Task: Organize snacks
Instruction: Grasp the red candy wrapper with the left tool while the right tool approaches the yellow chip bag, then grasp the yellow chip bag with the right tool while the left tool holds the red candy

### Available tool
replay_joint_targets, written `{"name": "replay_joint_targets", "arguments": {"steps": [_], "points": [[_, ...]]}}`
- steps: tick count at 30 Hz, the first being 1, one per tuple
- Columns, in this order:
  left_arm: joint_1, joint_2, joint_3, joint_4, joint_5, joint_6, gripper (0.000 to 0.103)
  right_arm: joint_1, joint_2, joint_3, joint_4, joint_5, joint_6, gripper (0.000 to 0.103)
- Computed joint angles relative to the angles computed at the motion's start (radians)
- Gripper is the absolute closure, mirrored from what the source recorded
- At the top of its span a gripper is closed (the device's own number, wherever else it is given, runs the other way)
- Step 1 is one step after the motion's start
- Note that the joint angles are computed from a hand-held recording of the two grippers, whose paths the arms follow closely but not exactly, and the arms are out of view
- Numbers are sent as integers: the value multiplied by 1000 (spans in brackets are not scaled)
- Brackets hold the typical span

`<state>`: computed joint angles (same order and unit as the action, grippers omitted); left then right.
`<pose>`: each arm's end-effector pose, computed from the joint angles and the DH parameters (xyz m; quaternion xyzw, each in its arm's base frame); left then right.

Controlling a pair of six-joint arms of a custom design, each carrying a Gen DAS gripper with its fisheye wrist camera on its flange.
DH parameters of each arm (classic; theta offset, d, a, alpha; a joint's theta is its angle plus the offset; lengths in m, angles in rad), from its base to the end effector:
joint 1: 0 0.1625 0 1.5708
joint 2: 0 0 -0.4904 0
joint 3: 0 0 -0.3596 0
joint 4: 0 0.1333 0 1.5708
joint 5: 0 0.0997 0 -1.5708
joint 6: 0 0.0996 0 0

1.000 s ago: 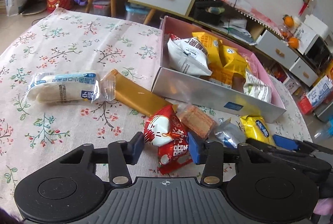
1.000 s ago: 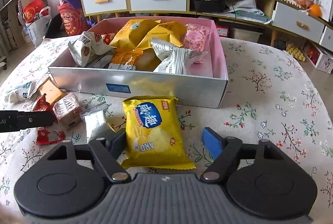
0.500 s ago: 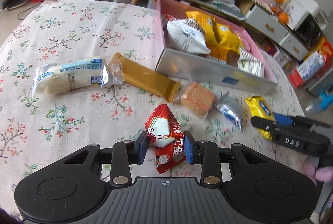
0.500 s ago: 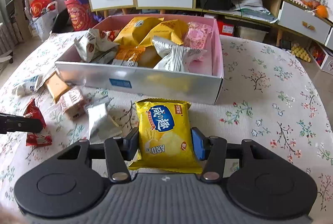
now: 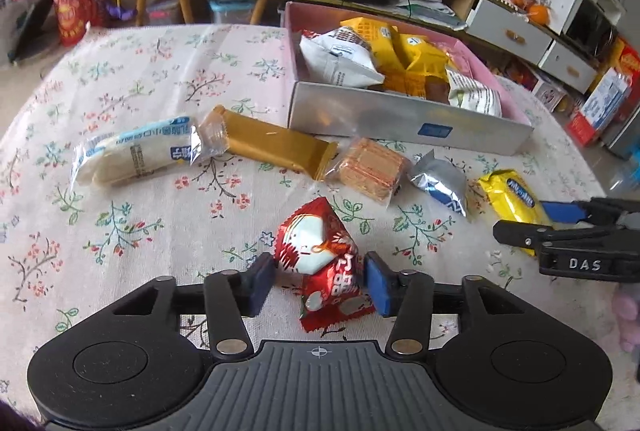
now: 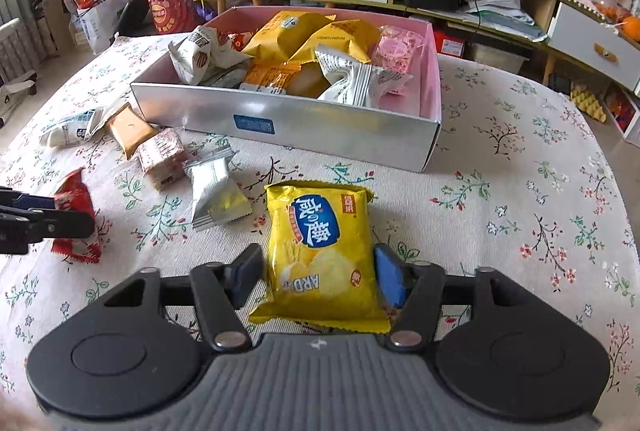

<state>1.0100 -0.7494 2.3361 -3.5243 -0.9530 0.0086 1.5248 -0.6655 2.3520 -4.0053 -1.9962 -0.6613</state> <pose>-0.0912 -0.5042 0.0970 0.2099 0.9146 -0.2486 0.2402 0.0701 -0.4828 0.1094 0.2020 -0.8905 0.2670 0.3080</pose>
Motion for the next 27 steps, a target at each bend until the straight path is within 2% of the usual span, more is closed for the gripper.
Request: {"name": "replay_joint_targets", "arguments": {"steps": [5, 8, 12, 14, 17, 19, 27], "points": [[-46, 66, 25, -92, 95, 72, 37, -7, 11, 10, -37, 7, -15, 30], [-69, 100, 42, -148, 142, 74, 36, -19, 18, 18, -69, 29, -31, 25], [-73, 111, 49, -192, 154, 35, 46, -22, 32, 20, -105, 36, -40, 23], [-76, 114, 49, -202, 157, 30, 57, -15, 35, 14, -102, 26, -27, 22], [-79, 111, 50, -196, 149, 9, 65, -6, 39, 8, -99, 19, -21, 28], [-82, 111, 52, -196, 148, 5, 67, 2, 44, 5, -100, 14, -22, 35], [-86, 107, 52, -177, 132, -4, 73, 20, 47, 3, -90, 2, -30, 53]]}}
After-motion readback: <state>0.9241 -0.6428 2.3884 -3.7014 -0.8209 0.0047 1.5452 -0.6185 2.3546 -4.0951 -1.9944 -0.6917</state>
